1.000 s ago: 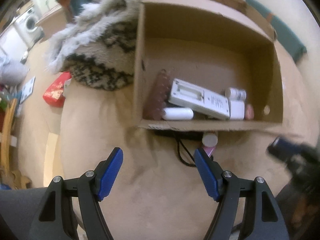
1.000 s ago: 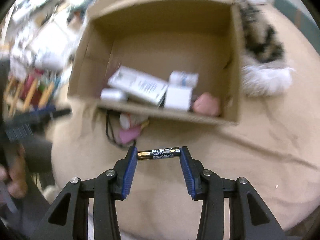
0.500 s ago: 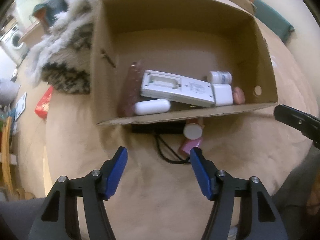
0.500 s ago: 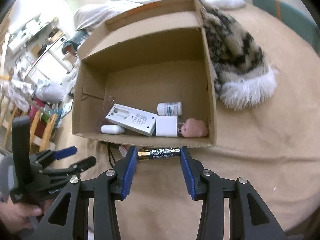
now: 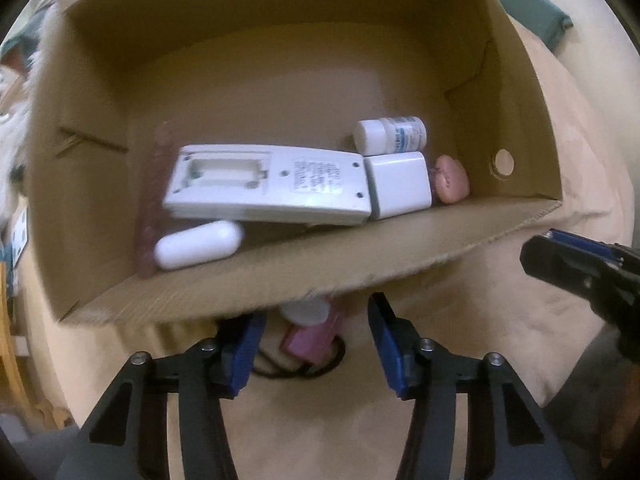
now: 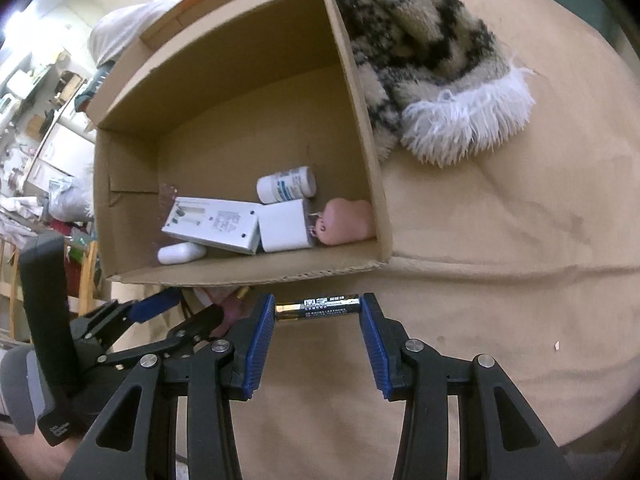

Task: Organize rigid objects
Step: 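Grasp the red-labelled white pill bottle with the left tool while the right tool holds the battery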

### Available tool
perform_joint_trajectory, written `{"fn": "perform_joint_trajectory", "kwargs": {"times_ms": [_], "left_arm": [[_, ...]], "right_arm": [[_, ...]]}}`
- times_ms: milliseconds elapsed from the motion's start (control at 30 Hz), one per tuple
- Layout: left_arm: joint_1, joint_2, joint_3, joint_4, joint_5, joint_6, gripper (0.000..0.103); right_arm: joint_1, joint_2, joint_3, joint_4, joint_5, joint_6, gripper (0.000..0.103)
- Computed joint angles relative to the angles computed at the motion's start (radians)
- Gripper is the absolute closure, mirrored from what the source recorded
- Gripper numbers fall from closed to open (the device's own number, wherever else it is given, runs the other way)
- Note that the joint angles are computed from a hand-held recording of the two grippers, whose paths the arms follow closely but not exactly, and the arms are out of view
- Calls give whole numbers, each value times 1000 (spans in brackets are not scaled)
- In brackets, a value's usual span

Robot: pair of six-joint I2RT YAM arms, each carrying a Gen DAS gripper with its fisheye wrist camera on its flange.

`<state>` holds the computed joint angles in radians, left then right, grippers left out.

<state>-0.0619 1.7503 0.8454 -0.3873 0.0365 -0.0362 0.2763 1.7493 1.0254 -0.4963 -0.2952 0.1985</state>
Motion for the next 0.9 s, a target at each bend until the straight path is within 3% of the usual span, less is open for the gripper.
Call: {"fn": "perform_joint_trajectory", "kwargs": {"times_ms": [67,167,433,667,900], "left_arm": [[-11,41,29,-2,-3,0,62],[-17,92,67,-15,-5,12,79],[27,24,35,-49,20,5,79],[54,-176,-56,-94,-19,26,79],[162,-397,-120,-210,-11,103,79]], "right_arm": [[1,5,3,1,-1,0,57],[3,12,11,1,0,0,57],[16,30,27,-3,10,-11,57],[33,16,17,3,21,-25,57],[48,-35,-23,22,23,-32,57]]}}
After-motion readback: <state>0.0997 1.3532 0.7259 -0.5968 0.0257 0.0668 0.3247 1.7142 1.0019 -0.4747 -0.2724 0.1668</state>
